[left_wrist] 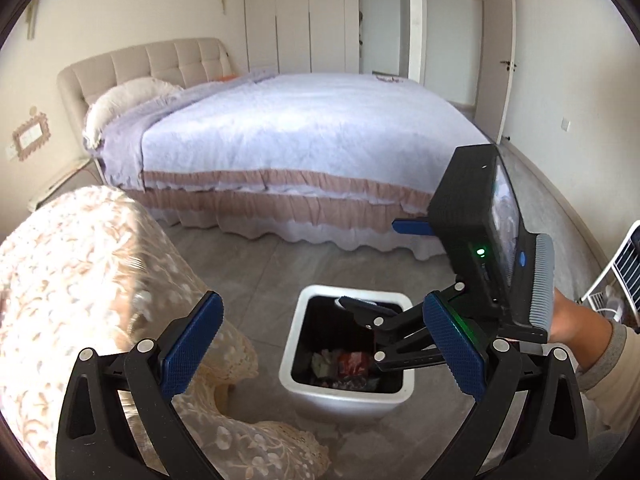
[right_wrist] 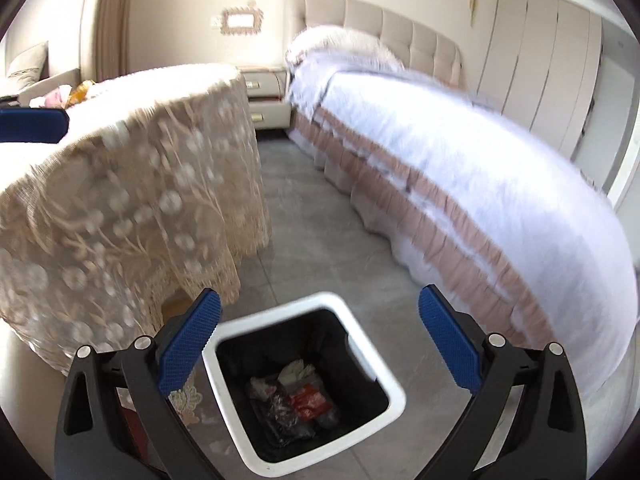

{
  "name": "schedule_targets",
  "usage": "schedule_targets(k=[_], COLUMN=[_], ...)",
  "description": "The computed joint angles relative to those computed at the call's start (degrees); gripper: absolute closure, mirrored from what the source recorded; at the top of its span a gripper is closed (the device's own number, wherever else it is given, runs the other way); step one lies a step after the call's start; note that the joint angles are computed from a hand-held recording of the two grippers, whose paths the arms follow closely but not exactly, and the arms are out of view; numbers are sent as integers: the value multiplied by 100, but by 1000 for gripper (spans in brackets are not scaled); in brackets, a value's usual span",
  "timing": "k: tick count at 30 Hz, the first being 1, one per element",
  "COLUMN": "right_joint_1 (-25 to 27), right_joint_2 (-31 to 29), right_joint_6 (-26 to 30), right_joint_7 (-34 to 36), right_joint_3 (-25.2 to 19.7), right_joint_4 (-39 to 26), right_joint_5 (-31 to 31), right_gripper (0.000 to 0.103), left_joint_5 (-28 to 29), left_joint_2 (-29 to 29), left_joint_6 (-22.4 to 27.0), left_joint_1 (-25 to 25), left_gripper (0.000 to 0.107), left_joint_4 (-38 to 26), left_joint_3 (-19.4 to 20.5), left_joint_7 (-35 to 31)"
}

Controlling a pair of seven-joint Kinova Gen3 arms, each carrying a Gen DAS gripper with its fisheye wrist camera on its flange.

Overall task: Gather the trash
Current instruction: 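Move both open tools back to the table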

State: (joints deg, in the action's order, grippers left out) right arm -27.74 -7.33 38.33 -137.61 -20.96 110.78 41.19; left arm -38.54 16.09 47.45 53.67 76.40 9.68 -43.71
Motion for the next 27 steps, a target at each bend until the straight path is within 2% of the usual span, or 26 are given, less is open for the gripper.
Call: schedule_targets(k=[5, 13, 19, 27], right_joint_1=[-26, -301, -771, -1753], right_joint_2=[-161, -14, 261, 977], right_joint_6=[146, 719, 1034, 1450], right_joint_7=[90, -44, -79, -40], right_joint_3=[-192, -525, -581, -539], right_joint_4=[-276, -838, -1385, -2324], right_joint_5=[92, 483, 734, 1461], right_gripper=[4, 4, 4, 4], left_joint_5=[-313, -1068, -1405, -1699], left_joint_2=[-345, -845, -1350, -2112], left_joint_6=[25, 443, 703, 1328], left_joint_1=[57, -10, -284, -854], left_gripper=[9, 9, 9, 9], left_joint_4=[215, 490, 882, 1345], left_joint_3=[3, 402, 787, 1300], left_joint_7=[388, 926, 1271, 1596])
